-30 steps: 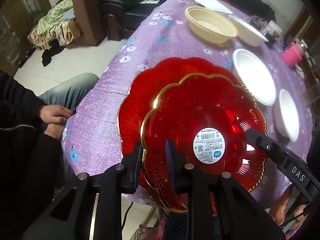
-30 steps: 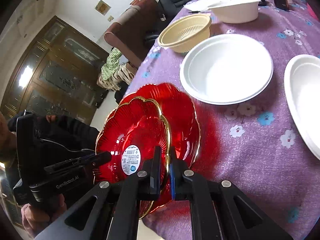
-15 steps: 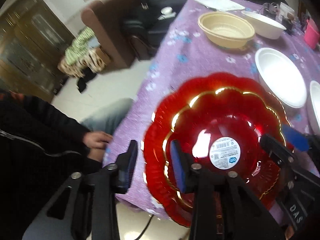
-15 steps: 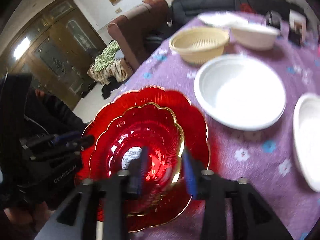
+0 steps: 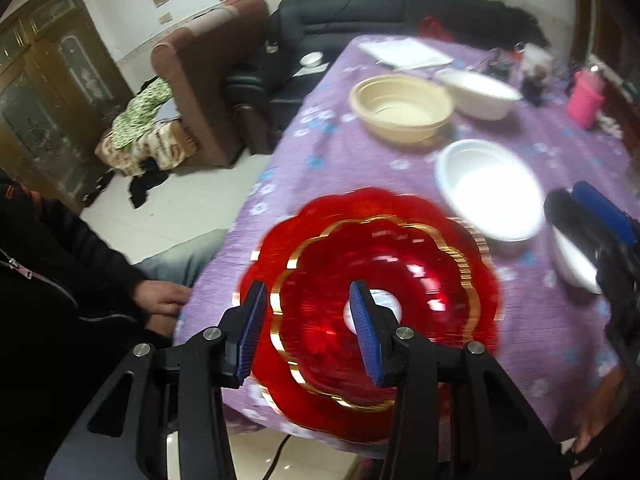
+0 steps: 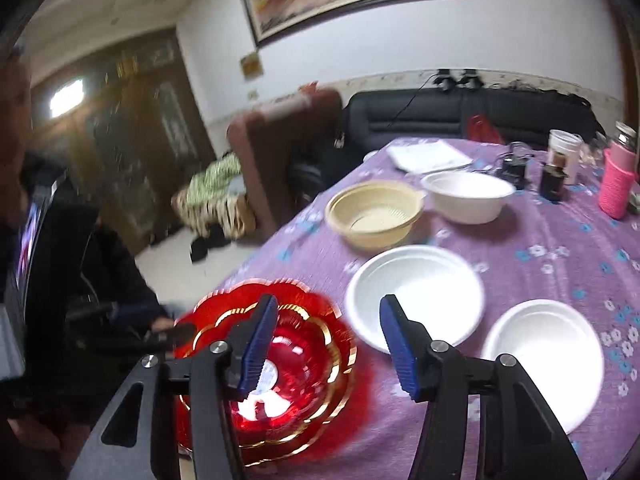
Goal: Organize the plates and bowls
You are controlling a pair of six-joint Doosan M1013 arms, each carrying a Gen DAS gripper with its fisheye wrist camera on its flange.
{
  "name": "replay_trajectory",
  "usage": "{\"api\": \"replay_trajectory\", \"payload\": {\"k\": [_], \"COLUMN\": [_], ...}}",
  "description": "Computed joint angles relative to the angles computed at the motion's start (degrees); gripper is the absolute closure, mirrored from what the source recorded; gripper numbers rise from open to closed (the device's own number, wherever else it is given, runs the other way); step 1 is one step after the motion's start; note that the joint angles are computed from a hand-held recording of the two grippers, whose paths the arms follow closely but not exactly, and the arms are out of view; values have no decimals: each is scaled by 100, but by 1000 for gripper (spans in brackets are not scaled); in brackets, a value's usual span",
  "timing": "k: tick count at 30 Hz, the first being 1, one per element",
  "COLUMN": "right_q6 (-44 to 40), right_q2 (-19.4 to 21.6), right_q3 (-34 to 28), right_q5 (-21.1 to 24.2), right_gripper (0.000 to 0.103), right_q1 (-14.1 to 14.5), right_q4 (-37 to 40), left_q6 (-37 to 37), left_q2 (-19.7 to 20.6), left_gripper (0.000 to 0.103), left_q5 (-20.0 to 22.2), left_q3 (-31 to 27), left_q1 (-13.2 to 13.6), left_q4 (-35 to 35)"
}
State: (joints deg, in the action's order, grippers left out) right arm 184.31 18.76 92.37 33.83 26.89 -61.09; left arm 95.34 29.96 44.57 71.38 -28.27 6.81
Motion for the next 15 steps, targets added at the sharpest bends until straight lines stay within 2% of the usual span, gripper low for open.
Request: {"api": "replay_trajectory", "payload": {"k": [2,5,9,15], "right_q6": [615,1727,2454,3062], "right_q2": [-148,-416,-647,-912], "right_q3": [218,657,1065,1524], "right_q5": [-35,-126,-90,113], "right_gripper": [46,43,43,42], "right_q1": [-14,-74,-136,-248], "right_q4": [-499,-1257,-1691,-1897], "left_q6": [166,405,728,1117], "left_q2": [-65,-195,-322,-366], "left_gripper": [55,54,54,54], "left_q5": [-90,-207,-320,-347], "left_q3": [90,286,484,617], "left_q1": [-13,-61,-185,-367], "left_q4": [-322,-729,-1123,-1701]}}
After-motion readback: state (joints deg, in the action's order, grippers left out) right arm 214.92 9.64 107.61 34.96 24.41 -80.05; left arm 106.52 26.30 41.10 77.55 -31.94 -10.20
